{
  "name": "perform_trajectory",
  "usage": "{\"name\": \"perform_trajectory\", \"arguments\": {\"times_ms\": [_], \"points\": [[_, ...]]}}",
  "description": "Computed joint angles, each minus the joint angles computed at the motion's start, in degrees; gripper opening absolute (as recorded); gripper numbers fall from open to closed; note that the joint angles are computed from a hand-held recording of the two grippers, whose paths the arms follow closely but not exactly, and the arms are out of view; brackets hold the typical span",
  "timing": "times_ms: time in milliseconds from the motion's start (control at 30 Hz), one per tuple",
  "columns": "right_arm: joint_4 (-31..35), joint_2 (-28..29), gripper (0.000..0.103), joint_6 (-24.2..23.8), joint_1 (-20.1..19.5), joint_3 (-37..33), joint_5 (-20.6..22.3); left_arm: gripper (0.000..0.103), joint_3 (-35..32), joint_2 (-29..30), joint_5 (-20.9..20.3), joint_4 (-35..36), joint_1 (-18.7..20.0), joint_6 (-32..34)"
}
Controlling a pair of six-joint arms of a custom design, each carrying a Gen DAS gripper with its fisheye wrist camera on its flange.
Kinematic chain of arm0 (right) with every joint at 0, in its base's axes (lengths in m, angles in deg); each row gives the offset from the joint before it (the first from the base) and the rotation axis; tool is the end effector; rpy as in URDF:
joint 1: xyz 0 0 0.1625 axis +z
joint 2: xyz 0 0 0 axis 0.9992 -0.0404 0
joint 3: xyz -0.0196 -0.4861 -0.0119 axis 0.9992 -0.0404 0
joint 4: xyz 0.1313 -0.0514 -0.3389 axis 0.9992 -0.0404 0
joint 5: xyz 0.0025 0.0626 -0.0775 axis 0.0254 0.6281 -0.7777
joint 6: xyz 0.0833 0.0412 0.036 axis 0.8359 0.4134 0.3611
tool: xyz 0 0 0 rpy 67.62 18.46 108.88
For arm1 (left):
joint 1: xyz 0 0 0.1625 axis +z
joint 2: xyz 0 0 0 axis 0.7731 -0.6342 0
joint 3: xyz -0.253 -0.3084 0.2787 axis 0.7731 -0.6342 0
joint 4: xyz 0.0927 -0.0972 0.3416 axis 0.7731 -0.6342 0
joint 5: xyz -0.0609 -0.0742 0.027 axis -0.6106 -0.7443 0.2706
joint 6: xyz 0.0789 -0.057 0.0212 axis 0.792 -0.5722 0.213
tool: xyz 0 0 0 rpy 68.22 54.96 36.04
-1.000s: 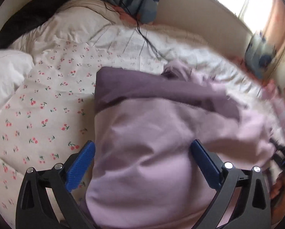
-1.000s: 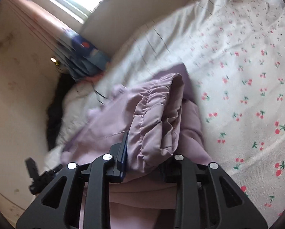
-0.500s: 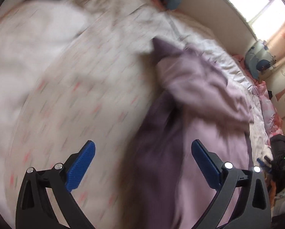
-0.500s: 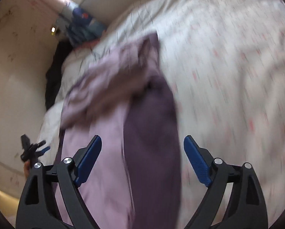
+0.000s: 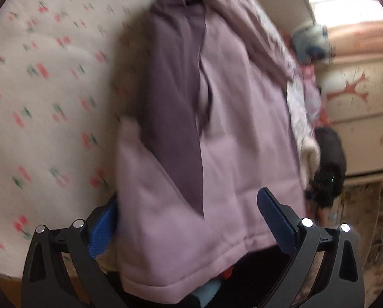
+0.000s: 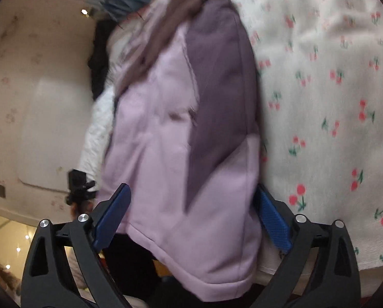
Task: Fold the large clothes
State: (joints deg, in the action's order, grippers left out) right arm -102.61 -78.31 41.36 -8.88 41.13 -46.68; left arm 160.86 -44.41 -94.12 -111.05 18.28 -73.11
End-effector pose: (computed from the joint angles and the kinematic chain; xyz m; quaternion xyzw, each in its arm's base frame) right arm 0.0539 -0.4879 0.3162 -0.0136 0.9929 -0.1067 0.0513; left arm -0.0430 -0.5238 0.3949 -0.0317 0.9926 -0.1114 0.0352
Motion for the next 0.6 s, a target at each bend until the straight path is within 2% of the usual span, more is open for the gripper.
{"name": "perform_trajectory", "arguments": {"times_ms": [67,100,133,167,200,233,333,400,467,500,533,567,600], "points": [[0.1,0.3,0.092,0.1,-1.2,0.8,3.1,0.095,1.8,-0.4,2.8,-1.3,-1.6,-0.7],[-0.2,-0.1,0.09,-0.2,-1.8,1.7,5.4,0.091,2.6,-0.8,2.6,-3.2,-2.2,-1.3],[-0.7,-0.7,0.085,-1.5,-2.5,2.7,10.2,0.078,3.1,-1.2,1.8,-5.0,-2.4,-1.5],[-1.3,-1.0,0.083,-3.0,-2.8,3.2,12.8,0.062,4.0,-2.2,1.0,-7.8,-3.0,-1.5],[-1.7,-1.6,0.082,-4.2,-2.9,3.7,14.8,0.054,4.1,-2.7,0.4,-8.8,-3.2,-1.3],[-1.8,-2.1,0.082,-3.8,-2.9,3.9,14.5,0.039,3.6,-2.9,0.0,-8.4,-3.0,-1.4],[0.7,-1.5,0.082,-2.3,-2.2,2.7,8.3,0.037,2.1,-2.7,0.9,-4.2,-1.5,-2.0],[2.4,-0.9,0.081,-2.2,-2.4,2.6,7.3,0.039,1.3,-1.7,-1.2,-1.2,0.9,-3.2],[1.6,-1.3,0.069,-3.1,-2.6,3.7,7.1,0.042,2.2,-1.7,-2.3,-1.9,1.6,-2.8],[0.2,-1.8,0.045,-3.2,-3.2,4.8,8.6,0.042,2.8,-2.1,-1.9,-2.3,1.4,-2.4],[-1.3,-1.9,0.021,-2.8,-4.1,5.3,9.8,0.036,3.4,-2.0,-1.2,-3.3,0.9,-2.4],[-3.6,-2.1,0.021,-2.1,-4.6,6.5,11.3,0.025,3.8,-2.3,-0.3,-3.9,0.0,-2.8],[-5.7,-1.8,0.019,-1.9,-4.5,7.2,12.0,0.023,3.9,-2.3,1.0,-4.2,-1.0,-3.1]]}}
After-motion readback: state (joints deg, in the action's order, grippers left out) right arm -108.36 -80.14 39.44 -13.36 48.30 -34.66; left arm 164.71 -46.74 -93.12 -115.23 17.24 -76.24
